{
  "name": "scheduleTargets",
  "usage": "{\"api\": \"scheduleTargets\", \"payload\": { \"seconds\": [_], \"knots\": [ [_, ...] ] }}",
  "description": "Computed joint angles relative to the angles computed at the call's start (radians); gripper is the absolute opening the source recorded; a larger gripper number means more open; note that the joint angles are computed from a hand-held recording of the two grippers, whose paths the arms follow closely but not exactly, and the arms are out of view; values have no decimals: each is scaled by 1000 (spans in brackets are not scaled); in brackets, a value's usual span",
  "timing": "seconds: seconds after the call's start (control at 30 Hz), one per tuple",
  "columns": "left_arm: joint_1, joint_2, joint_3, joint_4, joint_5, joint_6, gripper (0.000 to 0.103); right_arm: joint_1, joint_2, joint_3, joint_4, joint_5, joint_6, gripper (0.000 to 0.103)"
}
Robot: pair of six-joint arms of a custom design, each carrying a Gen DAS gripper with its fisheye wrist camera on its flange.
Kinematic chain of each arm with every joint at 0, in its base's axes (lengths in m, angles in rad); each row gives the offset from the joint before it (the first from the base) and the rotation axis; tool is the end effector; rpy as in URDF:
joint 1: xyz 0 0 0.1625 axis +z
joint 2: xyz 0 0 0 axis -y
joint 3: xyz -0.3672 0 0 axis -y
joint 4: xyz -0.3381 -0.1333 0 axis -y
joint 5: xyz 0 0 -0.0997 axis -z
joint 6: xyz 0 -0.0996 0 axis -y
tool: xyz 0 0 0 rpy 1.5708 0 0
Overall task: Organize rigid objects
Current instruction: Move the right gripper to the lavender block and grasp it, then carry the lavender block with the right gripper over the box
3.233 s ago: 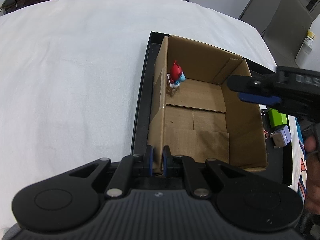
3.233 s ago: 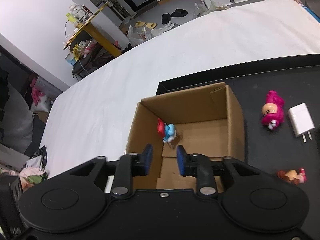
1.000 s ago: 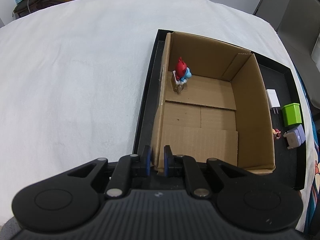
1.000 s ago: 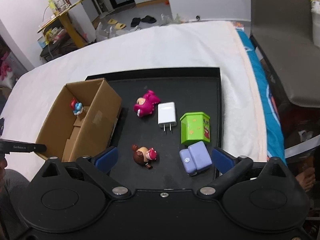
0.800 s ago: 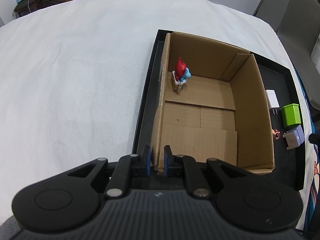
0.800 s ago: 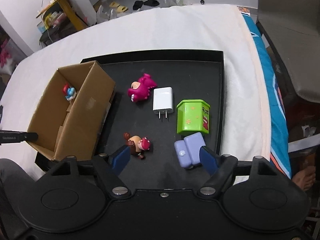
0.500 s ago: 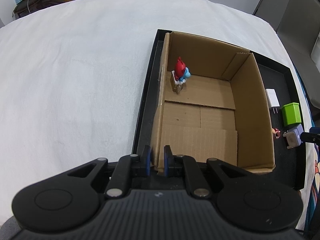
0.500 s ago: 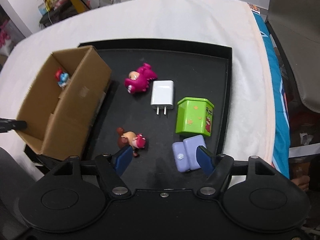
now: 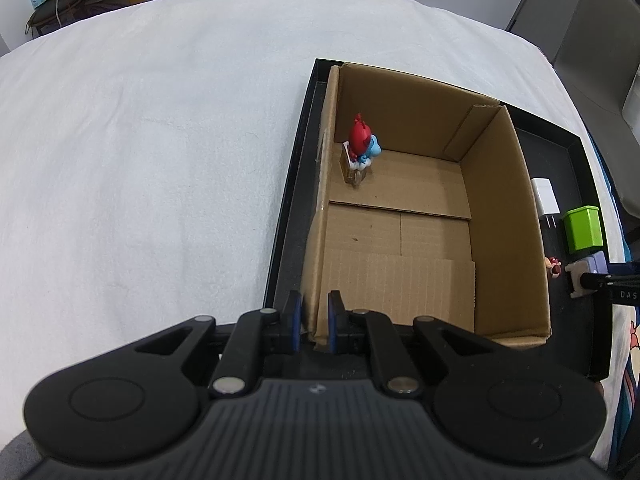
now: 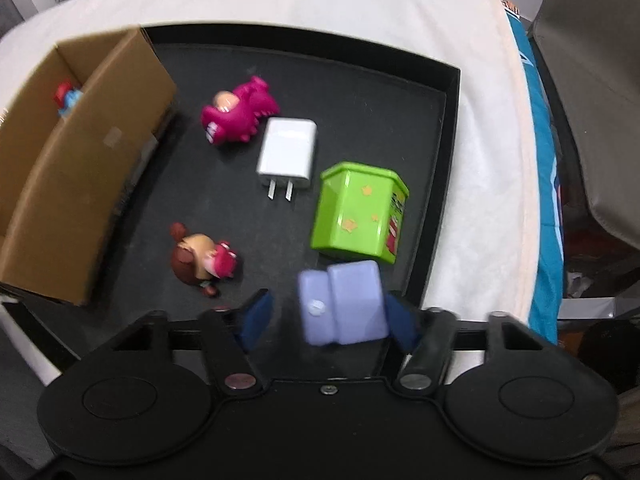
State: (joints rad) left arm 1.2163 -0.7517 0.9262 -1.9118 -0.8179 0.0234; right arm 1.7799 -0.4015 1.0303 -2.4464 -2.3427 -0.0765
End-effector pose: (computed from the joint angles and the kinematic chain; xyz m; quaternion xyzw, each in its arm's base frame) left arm -0.0581 -0.7372 0.2994 0.1440 0.9160 -0.1366 0.3486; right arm 0.2130 -0.6965 0.0623 0.0850 -0.9166 0.1385 0.3652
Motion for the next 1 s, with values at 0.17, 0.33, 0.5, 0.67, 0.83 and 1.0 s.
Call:
{"api": "scheduleTargets", "payload": {
  "seconds": [0.17,0.33,0.5,0.67,0.83,1.0],
  "knots": [
    [1,3,-4,1,-1,0,11,2,-8,18,-13,16,1,44],
    [0,0,8,-20,6,12,10,10,-25,49,-67,35,9,44],
    [2,-6,29,-55,2,25,8,20,-48,95,-159,39,-8,44],
    [-4,-16,63,-91,19,58,8,28,-75,131,-223,73,-9,44],
    [-1,-20,70,-104,14,76,7,40,-79,139,-268,89,-7,44],
    [0,-27,83,-122,10,93,7,43,-79,141,-304,115,12,44]
  ]
}}
